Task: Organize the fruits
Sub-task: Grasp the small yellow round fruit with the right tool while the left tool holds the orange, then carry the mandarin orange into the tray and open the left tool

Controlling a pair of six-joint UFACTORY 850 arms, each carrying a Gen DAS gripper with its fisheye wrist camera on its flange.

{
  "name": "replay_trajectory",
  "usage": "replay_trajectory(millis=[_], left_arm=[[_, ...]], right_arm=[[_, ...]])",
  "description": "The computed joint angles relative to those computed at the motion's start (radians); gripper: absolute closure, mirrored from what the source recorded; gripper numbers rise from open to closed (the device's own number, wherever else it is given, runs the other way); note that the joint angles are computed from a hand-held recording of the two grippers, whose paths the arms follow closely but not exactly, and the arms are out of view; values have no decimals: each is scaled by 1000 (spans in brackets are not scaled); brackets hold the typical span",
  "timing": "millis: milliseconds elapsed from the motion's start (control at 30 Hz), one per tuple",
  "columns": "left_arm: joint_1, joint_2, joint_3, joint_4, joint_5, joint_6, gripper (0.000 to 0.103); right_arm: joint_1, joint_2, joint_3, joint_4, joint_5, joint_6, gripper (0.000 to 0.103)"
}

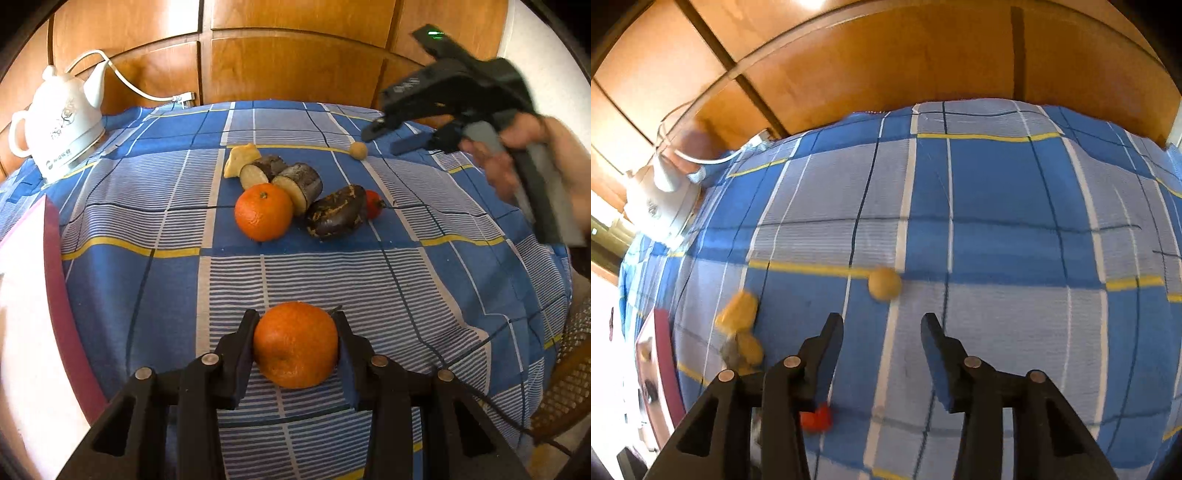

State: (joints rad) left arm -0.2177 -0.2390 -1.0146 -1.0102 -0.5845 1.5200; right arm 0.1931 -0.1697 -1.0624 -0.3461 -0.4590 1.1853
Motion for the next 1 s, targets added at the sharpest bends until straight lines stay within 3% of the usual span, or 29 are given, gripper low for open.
replay_trajectory(millis=[200, 233, 267, 467, 733, 1000], left_arm=[[2, -3, -2, -6, -7, 2, 63], [2, -3, -2, -5, -6, 0, 63], [2, -4, -3, -5, -8, -1, 63], [2, -7, -7, -9, -9, -6, 63], [-1, -1, 0, -13, 2, -1, 62], [-9, 4, 1, 7, 18, -9, 63]], right_arm=[[-22, -108, -88, 53, -52, -88, 60], [-13, -114, -96, 1, -72, -52, 73], [-7, -119, -104, -23, -88, -44, 79], [12, -75, -71, 10, -95, -146, 79], [65, 63, 69, 155, -103, -335, 79], [74, 80, 125, 154, -62, -319, 79]])
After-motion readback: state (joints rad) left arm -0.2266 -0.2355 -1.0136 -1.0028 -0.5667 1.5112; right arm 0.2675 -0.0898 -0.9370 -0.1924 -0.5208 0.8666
